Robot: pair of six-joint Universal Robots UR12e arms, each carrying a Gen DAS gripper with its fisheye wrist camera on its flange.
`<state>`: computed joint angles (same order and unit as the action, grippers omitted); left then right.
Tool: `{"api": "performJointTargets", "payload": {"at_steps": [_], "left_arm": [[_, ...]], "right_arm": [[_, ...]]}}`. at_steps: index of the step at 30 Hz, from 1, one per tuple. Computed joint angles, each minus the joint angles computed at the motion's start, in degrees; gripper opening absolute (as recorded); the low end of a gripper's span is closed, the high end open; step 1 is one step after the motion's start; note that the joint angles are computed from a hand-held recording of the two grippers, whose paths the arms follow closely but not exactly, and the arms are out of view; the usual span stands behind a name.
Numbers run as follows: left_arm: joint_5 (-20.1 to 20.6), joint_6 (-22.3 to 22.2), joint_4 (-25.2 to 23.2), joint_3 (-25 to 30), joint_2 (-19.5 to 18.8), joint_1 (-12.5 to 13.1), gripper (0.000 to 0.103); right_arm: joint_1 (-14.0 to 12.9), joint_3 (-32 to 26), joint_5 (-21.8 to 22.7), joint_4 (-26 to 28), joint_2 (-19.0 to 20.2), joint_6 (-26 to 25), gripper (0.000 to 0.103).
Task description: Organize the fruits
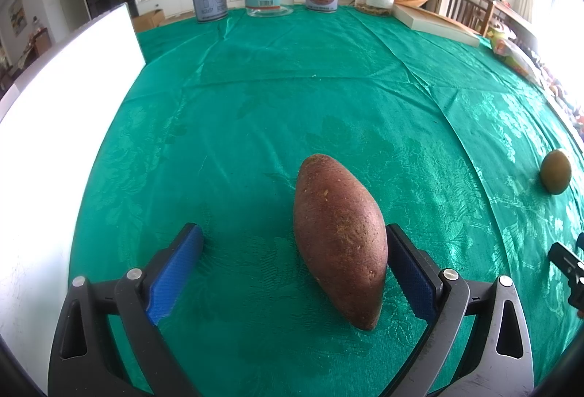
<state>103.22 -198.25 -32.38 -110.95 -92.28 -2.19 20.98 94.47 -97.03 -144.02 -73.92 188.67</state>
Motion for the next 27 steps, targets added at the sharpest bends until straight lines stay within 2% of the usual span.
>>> {"api": "performJointTargets", "payload": {"at_steps": [23, 26, 27], "left_arm": [[0.4, -0.4, -0.3, -0.3, 0.1, 0.3, 0.102], [-0.7, 0.0, -0.1, -0.5, 0.4, 0.6, 0.102], [-2.1, 1.4, -0.8, -0.5, 0.8, 1.0, 0.102]], "right_arm": [[0.0, 0.1, 0.2, 0.3, -0.1, -0.1, 0.103], [0.0, 0.2, 0.4, 0.1, -0.2, -0.2, 0.103], [0.0, 0.3, 0.4, 0.1, -0.2, -0.2, 0.103]]}}
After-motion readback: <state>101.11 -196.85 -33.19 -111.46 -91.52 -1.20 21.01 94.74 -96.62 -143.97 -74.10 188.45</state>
